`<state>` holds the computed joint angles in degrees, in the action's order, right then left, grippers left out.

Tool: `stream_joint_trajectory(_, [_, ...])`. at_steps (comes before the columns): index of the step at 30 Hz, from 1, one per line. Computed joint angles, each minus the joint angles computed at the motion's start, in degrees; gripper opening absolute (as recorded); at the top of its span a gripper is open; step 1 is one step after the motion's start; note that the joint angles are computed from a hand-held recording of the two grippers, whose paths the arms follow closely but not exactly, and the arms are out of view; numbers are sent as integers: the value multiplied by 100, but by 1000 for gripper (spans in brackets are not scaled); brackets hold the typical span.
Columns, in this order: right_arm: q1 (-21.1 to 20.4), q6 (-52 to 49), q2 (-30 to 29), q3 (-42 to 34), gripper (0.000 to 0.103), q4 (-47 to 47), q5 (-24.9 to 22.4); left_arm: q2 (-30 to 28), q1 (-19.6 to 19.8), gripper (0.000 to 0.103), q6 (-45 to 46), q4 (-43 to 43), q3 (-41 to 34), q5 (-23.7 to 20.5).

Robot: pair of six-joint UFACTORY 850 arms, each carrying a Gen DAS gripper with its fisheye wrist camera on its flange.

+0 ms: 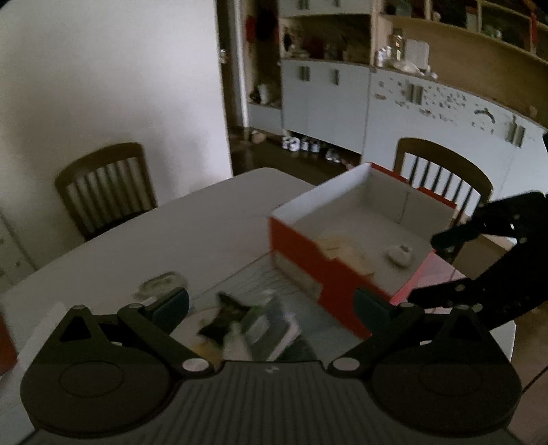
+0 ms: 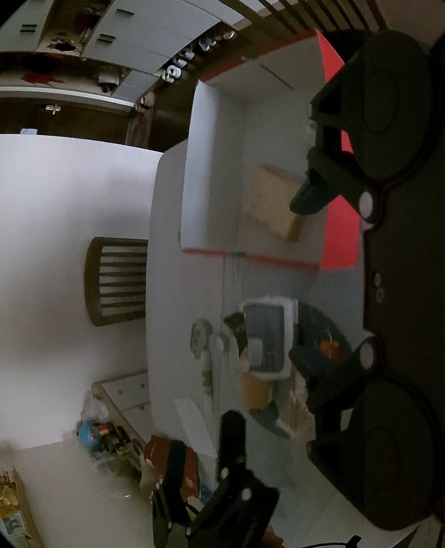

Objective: Organize objects
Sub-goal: 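Move both grippers back to the items on the glass table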

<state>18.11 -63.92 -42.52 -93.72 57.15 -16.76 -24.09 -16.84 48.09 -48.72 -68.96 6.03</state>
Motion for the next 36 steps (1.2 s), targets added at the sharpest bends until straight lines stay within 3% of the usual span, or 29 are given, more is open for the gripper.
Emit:
stream_joint_trajectory(2, [112, 98, 30, 89, 86, 35, 99, 191, 123, 102, -1013, 996, 279, 70])
stream_joint_trajectory(5, [262, 379, 69, 207, 86, -24, 245, 393, 286, 102, -1793, 1759, 611, 201])
stream_joint_trajectory(11, [541, 1038, 83, 335, 86, -407, 490, 644, 673, 103, -4523, 4514, 1189, 389])
stream_joint_trajectory(15, [675, 1453, 37, 353, 86, -795, 609, 687, 844, 103, -5467, 5500, 1465, 600])
stream_joint_trajectory(22, [804, 3056, -195, 227, 86, -2260, 715, 461, 931, 103, -5466, 6036, 1668, 839])
stream_joint_trajectory(25, [828, 3754, -323, 117, 86, -2909, 705, 275, 968, 103, -5889, 6596, 1617, 822])
stream_joint_trajectory(31, [837, 4227, -615, -201, 86, -3482, 430, -149, 1048, 103, -6669, 8009, 1444, 970])
stream_joint_trajectory(36, [867, 5034, -901, -541, 86, -4299, 216, -451, 1107, 103, -6332, 8440, 1291, 1029])
